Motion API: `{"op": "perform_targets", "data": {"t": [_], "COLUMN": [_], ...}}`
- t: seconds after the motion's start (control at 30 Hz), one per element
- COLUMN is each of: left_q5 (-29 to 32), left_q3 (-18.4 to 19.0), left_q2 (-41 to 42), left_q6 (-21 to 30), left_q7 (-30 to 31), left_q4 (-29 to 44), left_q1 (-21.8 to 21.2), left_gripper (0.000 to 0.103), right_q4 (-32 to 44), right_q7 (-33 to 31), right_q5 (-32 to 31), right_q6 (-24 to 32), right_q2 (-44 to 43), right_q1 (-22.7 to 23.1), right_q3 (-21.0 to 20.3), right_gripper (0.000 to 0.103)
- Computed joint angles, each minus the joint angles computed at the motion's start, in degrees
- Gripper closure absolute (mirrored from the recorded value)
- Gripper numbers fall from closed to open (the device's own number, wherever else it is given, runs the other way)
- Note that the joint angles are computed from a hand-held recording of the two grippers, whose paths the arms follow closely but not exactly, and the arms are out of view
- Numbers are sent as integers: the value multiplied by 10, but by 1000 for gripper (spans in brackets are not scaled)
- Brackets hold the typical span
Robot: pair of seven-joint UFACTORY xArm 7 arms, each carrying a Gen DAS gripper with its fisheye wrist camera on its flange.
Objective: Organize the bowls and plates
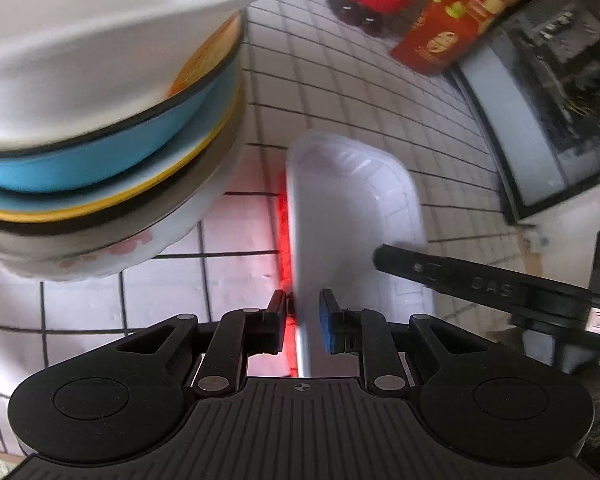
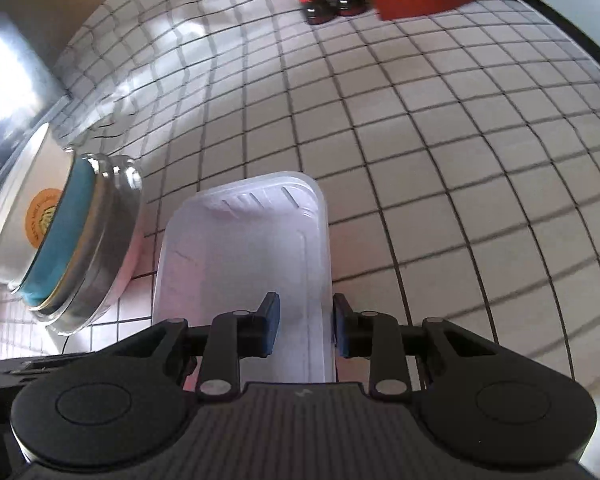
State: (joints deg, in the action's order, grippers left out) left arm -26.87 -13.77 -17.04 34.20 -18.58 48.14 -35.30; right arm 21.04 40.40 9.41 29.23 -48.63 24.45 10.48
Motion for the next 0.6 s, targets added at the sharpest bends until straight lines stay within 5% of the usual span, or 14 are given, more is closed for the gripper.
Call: {"op": "perform_targets", "data": {"t": [0.2,0.4,0.6], "left_q5": [54,108,83], "left_q3": [-30,-39,-21], "left_q2": [-6,-13,-14], "left_q6": [-31,-14,-17], "left_q7": [-94,-155,-164], "left_q4": [-13,-9,-15], "left_q1": [13,10,-2], "left_gripper": [83,83,83], "right_q4": [-32,-50,-58], "right_q7": [-103,-147,-181], "right_q5": [40,63,78], "right_q6": [-46,-74,-58], "right_q2": [-11,-21,-40], "right_q1": [52,65,72], "right_q3": [-73,-83,-95], "right_gripper": [74,74,74]}}
